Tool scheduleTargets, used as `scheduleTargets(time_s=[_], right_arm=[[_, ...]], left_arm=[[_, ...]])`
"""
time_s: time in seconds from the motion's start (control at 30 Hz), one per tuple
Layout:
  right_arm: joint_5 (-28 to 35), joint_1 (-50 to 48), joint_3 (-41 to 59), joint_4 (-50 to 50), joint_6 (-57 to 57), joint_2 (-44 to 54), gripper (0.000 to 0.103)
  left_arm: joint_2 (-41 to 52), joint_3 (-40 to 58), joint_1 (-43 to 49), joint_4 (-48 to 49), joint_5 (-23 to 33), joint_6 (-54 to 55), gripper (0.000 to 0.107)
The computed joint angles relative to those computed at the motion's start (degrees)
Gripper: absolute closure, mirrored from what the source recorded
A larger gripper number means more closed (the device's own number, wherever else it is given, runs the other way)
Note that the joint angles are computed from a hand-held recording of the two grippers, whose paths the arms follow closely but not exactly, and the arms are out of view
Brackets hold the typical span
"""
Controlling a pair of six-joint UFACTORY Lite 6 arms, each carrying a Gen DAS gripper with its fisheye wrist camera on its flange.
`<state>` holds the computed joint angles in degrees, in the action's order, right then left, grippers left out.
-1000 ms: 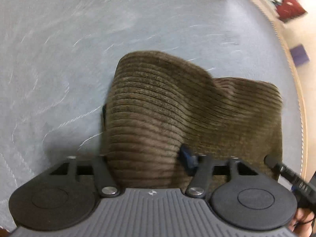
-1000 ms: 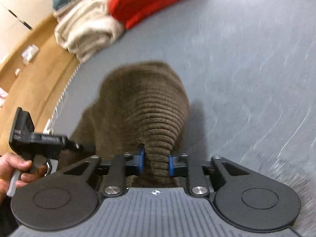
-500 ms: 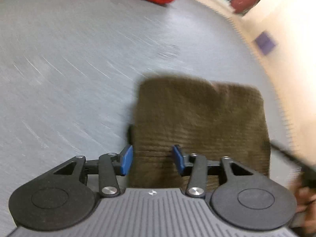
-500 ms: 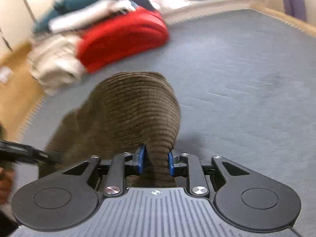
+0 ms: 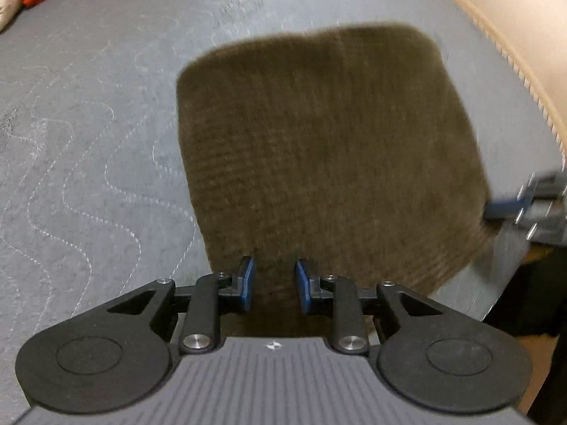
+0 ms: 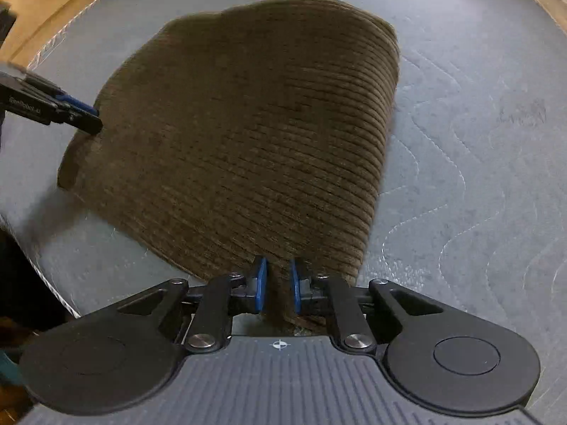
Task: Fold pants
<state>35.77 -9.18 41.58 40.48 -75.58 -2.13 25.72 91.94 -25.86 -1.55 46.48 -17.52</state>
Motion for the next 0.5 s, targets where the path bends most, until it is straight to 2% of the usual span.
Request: scheduleTargets(time_s=[0.07, 0.13, 0.23, 0.33, 0.4, 0.5], right_arm=[[2.37, -1.17, 1.95, 4.42, -1.99, -1.06, 0.085], [3.18, -2.83, 4.47, 13.66, -6.03, -0.52, 0.084], [-3.32, -0.97, 10.40, 28.87, -10.82, 4.51, 0.077], [-9.25, 1.79, 16.67, 41.54, -16.04, 12.91, 0.077], [-11.14, 4.22, 21.47, 46.30, -18.12, 19.14, 0.077], [-14.72, 7.76, 23.76, 55.78, -29.19, 25.15, 0.077]], left_arm=[[0.13, -0.18, -0.27, 0.63, -0.09, 0.24, 0.078], [1.27, 0.49, 0.18, 0.15, -0.30, 1.05, 0.078], [1.94, 1.56, -0.22, 0.23, 0.17, 0.82, 0.078], [1.45, 0.54, -0.47, 0.18, -0.77, 0.71, 0.078], [-1.25, -1.64, 0.23, -0.86, -0.97, 1.02, 0.076], [-4.91, -3.60, 2.22, -4.65, -2.29, 1.85, 0.072]])
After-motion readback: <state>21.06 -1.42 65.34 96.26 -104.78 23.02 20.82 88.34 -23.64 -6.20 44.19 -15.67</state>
